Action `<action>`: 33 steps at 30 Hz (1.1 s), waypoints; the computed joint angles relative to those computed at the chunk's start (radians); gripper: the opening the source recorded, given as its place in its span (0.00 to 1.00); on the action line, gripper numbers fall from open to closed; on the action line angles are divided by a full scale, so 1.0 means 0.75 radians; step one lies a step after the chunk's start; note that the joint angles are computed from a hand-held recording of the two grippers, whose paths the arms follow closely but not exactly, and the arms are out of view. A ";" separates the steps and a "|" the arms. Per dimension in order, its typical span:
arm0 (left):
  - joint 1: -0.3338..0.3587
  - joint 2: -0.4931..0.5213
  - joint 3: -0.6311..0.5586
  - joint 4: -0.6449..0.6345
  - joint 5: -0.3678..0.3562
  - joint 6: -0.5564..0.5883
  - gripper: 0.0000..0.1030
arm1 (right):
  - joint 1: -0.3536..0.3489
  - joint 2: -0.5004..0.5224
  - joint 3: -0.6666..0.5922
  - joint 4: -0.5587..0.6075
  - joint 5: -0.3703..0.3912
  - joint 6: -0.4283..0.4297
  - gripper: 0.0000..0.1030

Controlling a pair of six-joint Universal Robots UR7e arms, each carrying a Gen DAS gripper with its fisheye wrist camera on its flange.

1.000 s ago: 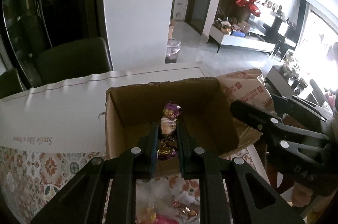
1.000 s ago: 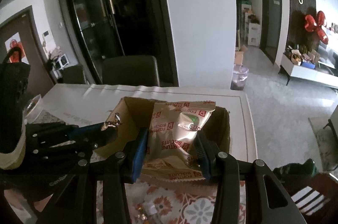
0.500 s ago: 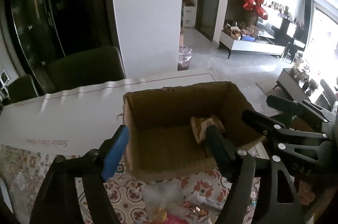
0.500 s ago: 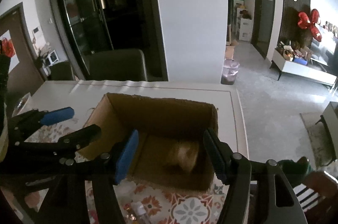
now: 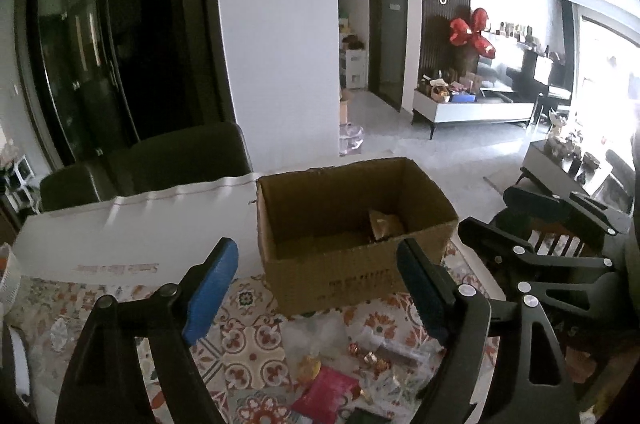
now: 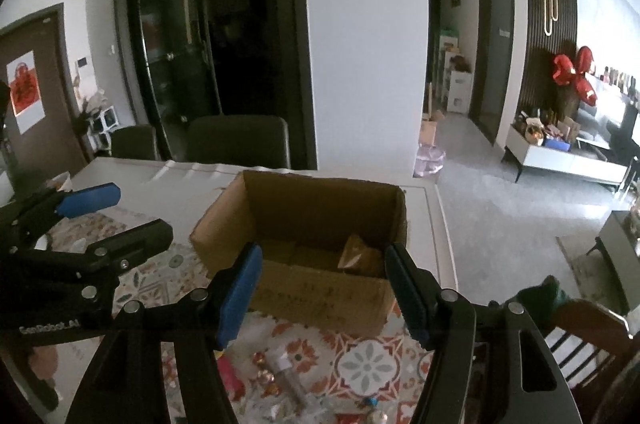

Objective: Organize snacks
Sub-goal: 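Withdraw both tools from the box back toward the snacks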

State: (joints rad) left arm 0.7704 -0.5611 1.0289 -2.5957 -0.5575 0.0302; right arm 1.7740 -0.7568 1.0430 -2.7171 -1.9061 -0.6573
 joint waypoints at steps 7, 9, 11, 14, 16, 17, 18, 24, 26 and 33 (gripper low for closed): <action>-0.063 -0.089 0.244 -0.179 0.072 0.052 0.84 | 0.000 -0.140 0.260 -0.159 0.031 -0.034 0.63; -0.077 -0.104 0.286 -0.200 0.090 0.052 0.85 | 0.001 -0.170 0.324 -0.214 0.031 -0.052 0.63; -0.092 -0.125 0.343 -0.231 0.112 0.041 0.86 | 0.002 -0.202 0.399 -0.288 0.026 -0.074 0.63; -0.112 -0.145 0.416 -0.283 0.132 0.035 0.87 | -0.005 -0.249 0.496 -0.351 0.034 -0.084 0.63; -0.118 -0.158 0.466 -0.330 0.140 0.048 0.88 | -0.008 -0.265 0.533 -0.372 0.032 -0.084 0.63; -0.122 -0.161 0.484 -0.343 0.146 0.049 0.88 | -0.012 -0.277 0.560 -0.381 0.032 -0.083 0.63; -0.126 -0.164 0.508 -0.363 0.154 0.053 0.89 | -0.015 -0.286 0.581 -0.386 0.026 -0.081 0.63; -0.135 -0.162 0.605 -0.410 0.187 0.103 0.89 | -0.055 -0.328 0.680 -0.377 0.010 -0.052 0.63; -0.138 -0.170 0.647 -0.415 0.182 0.093 0.89 | -0.067 -0.335 0.702 -0.370 -0.004 -0.048 0.63; -0.119 -0.214 0.752 -0.261 0.101 -0.081 0.88 | -0.109 -0.360 0.792 -0.334 -0.049 -0.064 0.63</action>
State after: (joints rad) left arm 0.6814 -0.7216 1.5926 -2.7913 -0.4815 -0.0309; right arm 1.6922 -1.0271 1.6369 -2.9678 -1.9426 -0.7051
